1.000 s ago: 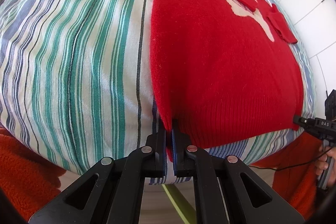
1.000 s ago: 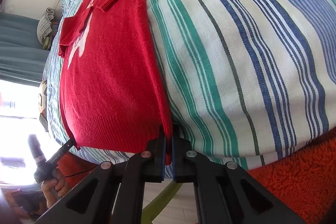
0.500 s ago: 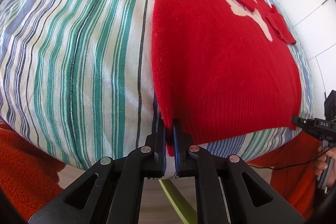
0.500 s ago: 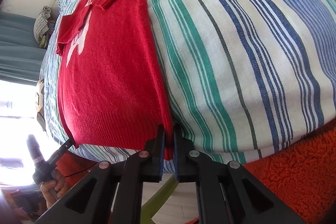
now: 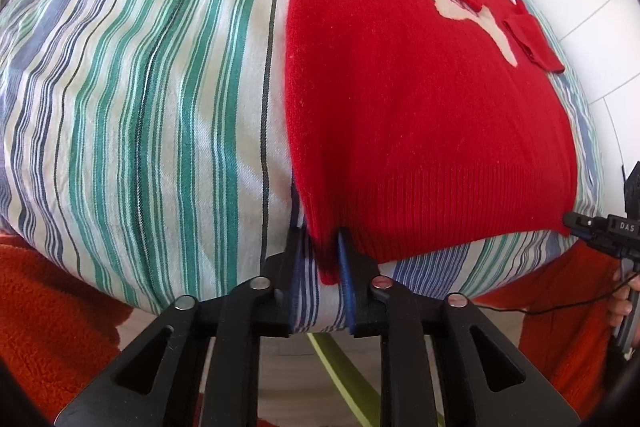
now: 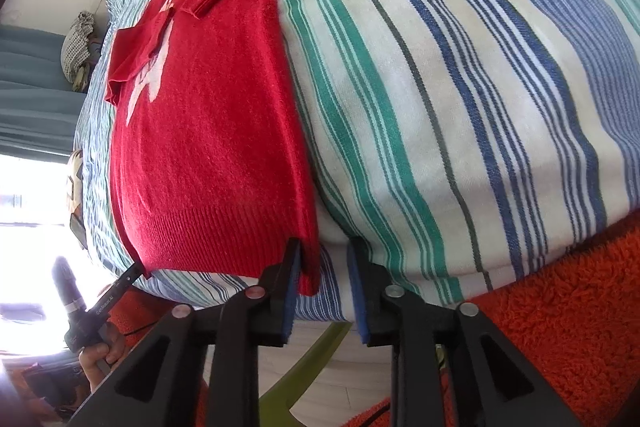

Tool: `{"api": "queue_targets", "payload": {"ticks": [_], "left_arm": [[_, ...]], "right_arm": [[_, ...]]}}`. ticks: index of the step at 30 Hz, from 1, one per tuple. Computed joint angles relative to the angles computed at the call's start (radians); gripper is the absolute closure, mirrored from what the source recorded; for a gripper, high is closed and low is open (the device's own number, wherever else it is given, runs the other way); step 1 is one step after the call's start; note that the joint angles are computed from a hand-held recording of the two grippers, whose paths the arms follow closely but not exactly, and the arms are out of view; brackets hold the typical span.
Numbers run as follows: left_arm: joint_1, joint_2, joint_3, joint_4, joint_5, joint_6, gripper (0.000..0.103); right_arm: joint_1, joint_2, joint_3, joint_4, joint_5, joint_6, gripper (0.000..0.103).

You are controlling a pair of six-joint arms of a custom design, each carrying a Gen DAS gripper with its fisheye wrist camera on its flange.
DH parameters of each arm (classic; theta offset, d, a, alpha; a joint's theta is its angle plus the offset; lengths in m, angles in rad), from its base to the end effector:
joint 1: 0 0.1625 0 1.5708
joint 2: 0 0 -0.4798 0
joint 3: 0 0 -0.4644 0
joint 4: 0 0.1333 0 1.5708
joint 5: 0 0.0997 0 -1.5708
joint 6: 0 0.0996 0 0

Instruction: Fold small clothes

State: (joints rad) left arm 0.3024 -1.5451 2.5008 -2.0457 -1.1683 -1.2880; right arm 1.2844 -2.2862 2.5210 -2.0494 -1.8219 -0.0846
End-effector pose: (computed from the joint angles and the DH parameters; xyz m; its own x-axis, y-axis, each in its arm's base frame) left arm -0.2602 -0.2617 0.1355 -0.8410 0.0066 -0.5410 0.1391 0.9689 -0.2045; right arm 0.0315 -0.2772 0.3471 -0.9321 0.2513 0.2607 0.1961 0.9556 -0.2202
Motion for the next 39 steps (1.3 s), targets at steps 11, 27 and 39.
{"api": "queue_targets", "payload": {"ticks": [11,27,39], "left_arm": [[-0.164,-0.168,-0.053,0.351,0.096,-0.218,0.039],[-0.131,-0.238,-0.005,0.398,0.155,-0.382,0.037],[-0.115,-0.228,0.004,0.363,0.156,-0.372,0.037]], "right_arm": [[0.334,0.104,-0.083,-0.218,-0.511,-0.159,0.055],[0.367,0.732,-0.158,-0.904,-0.316,-0.672,0.095],[0.003,0.307,-0.313,-0.826,-0.208,-0.415,0.095]]}}
